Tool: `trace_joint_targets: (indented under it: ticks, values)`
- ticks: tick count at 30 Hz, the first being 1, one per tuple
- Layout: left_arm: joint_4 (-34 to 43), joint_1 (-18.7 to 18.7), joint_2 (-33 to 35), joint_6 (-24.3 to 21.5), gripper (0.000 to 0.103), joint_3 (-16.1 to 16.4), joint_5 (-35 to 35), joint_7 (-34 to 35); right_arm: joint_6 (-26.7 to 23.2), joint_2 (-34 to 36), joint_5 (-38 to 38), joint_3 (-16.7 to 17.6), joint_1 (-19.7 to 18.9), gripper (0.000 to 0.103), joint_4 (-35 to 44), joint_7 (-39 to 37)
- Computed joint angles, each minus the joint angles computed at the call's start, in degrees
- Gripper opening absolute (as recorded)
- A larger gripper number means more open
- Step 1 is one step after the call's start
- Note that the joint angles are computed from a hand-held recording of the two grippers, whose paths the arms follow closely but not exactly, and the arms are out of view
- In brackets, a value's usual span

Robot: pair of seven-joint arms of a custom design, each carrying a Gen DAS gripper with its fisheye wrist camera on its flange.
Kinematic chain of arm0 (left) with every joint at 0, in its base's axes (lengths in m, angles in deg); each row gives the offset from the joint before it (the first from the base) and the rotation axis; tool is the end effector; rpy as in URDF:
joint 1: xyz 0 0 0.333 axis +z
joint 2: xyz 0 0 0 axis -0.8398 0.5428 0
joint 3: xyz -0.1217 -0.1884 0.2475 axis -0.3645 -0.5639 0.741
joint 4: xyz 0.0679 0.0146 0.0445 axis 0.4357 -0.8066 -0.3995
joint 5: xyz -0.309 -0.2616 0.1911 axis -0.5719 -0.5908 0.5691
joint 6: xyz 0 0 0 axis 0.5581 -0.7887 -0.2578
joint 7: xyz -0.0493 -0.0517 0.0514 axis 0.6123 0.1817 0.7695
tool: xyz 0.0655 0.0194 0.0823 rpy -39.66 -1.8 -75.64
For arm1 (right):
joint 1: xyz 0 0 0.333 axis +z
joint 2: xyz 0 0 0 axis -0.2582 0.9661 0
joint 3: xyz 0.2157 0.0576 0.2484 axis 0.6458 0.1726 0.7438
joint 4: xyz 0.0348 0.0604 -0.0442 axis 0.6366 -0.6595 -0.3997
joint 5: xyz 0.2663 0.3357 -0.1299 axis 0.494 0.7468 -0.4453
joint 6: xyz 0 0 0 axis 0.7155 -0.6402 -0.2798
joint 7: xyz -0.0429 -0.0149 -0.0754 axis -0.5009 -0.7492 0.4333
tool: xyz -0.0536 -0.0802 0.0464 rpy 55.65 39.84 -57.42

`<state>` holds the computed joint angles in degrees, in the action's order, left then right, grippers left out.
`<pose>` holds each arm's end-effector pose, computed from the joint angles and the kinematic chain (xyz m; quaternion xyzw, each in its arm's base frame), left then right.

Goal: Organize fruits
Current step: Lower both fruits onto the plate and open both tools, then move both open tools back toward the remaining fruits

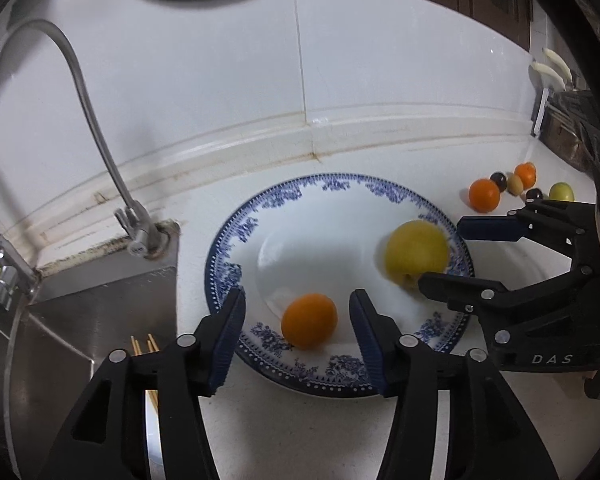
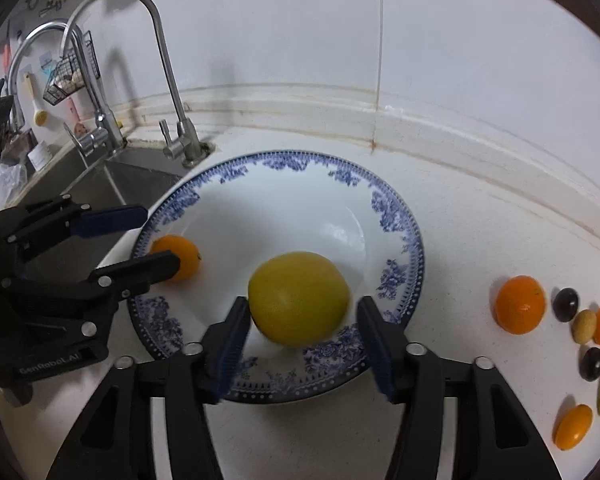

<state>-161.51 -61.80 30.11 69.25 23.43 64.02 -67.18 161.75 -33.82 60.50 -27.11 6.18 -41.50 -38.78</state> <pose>0.4532 -0.1857 0.3432 -0.7029 0.5962 -0.2160 0.3223 0.5571 0.2821 0.3487 -0.8854 0.3235 -0.0881 0.3219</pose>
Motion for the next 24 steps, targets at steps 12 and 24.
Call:
trace_joint_targets:
  ticks: [12,24]
  values:
    - [-1.6,-3.1,-7.4,-5.4,0.074,-4.6,-0.5,-5.1,4.4,-10.7,11.8,-2.0,1.0,0.069,-8.2,-6.5]
    - [2.4,-6.6,-7.5,-7.9,0.093,-7.3,0.9,-8.5,13.8,-21.1,17.8,-6.7,2.9,0.078,-16.1,-6.0]
